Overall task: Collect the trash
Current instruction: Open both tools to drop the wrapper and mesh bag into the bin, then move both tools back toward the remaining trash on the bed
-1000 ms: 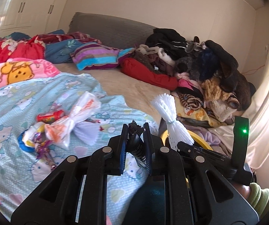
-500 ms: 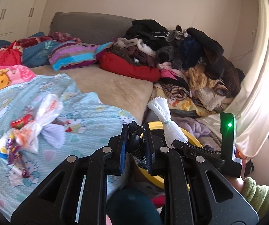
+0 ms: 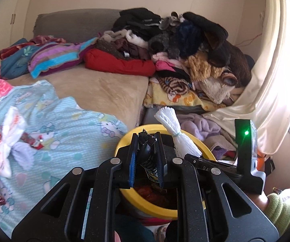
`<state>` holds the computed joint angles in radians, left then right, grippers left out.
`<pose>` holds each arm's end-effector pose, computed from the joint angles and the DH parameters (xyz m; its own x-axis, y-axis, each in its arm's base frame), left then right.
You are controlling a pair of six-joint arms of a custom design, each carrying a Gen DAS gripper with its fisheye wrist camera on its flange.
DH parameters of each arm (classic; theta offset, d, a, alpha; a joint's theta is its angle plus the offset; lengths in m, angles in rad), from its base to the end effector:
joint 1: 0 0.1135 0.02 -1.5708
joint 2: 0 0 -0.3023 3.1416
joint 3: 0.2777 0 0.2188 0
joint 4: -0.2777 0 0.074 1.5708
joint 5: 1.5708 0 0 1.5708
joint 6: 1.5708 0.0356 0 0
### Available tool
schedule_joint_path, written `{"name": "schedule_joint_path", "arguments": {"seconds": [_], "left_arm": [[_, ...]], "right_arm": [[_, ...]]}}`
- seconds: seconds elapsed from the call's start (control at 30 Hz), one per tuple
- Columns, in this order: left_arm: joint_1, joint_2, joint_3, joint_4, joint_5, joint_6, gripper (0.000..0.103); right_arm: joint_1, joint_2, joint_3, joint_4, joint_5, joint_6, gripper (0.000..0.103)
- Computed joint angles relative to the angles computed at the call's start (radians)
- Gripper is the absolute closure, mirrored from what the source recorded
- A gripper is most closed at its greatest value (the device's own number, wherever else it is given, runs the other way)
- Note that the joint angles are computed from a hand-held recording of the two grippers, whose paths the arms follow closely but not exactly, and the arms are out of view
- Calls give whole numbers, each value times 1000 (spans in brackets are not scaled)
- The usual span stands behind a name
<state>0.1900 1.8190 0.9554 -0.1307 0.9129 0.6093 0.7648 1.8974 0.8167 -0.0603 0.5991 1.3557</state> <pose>0.3282 0.0344 0.2053 -0.4988 0.2604 -0.8267 0.7238 0.6498 -0.2321 0.2390 0.2016 0.1484 -0.5330 0.6067 -0.5897 0.5549 0.7768 0.2977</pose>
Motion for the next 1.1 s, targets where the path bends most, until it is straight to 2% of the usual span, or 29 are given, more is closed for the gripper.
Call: {"name": "schedule_joint_path", "arguments": {"seconds": [0.2,0.27,0.3,0.33,0.37,0.4,0.43,0.5,0.57,0.73,1.1], "left_arm": [[-104,63,27,29,-81,-45,91],[-131,86,44,22,-94,-52,86],[-139,94,49,22,-96,-55,85],[-149,101,54,20,-101,-56,78],[-159,110,60,13,-105,-52,62],[-163,116,62,11,-108,-51,53],[-163,120,64,5,-106,-50,46],[-152,125,58,7,-102,-49,41],[-135,124,48,18,-101,-57,22],[-83,106,29,39,-87,-71,12],[33,59,13,97,-90,-80,11]], "right_arm": [[-15,-18,-57,33,-1,54,86],[-20,-34,-87,61,-3,74,82],[-23,-43,-105,78,-5,89,74],[-25,-49,-120,93,-5,101,66],[-25,-57,-139,115,0,118,63],[-27,-60,-144,119,0,124,62],[-26,-60,-143,116,0,130,62],[-26,-61,-142,114,2,127,62],[-27,-61,-140,119,4,119,60],[-16,-54,-95,84,31,92,55],[32,-36,34,4,108,-13,47]]}}
